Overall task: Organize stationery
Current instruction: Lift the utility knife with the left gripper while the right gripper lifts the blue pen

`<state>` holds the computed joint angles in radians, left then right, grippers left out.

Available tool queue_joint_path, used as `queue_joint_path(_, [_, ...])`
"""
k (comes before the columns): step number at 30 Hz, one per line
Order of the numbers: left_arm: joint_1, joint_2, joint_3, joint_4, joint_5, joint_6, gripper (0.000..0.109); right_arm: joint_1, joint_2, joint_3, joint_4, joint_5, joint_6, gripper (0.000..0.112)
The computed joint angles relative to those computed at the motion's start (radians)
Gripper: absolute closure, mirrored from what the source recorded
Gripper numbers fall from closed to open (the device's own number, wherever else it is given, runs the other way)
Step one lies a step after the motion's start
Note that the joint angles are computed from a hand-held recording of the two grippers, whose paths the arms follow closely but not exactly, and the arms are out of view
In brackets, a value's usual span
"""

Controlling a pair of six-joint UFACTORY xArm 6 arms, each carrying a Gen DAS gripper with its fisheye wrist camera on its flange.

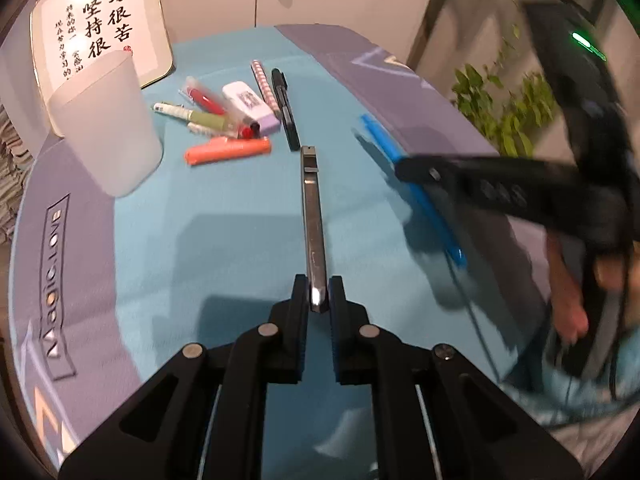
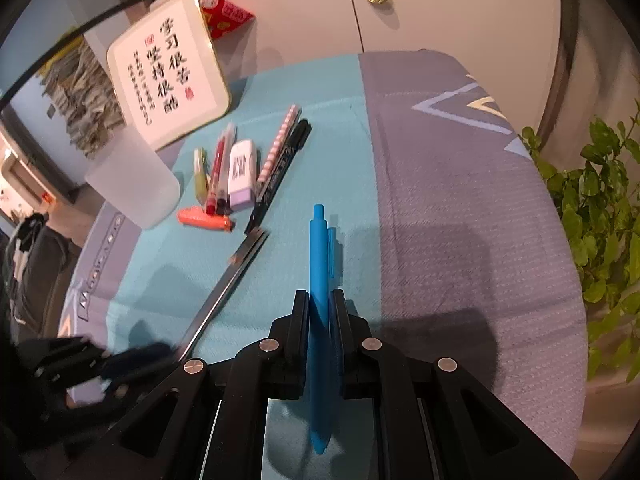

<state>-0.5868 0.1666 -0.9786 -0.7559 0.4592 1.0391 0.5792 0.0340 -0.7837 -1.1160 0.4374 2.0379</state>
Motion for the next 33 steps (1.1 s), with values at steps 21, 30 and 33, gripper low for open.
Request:
queue_joint_path(21, [-0.060,0.268,-0.335,0.158,0.018,-0.179,0.089,-0.047,0.078,-0.099,0.150,0.047,-0.288,0.060])
queue_joint_path(30, [-0.054,0.232,-0.309,0.090,-0.009,-0.114,0.100,-0.048,0.090,-0.106,0.118,0.011,-0.269,0.098])
queue_joint_path(33, [-0.038,0.159,-0.257,-0.032,-0.023,-0.019,0.100,-0.012,0.017,-0.074,0.017,0.066,-0.140,0.098])
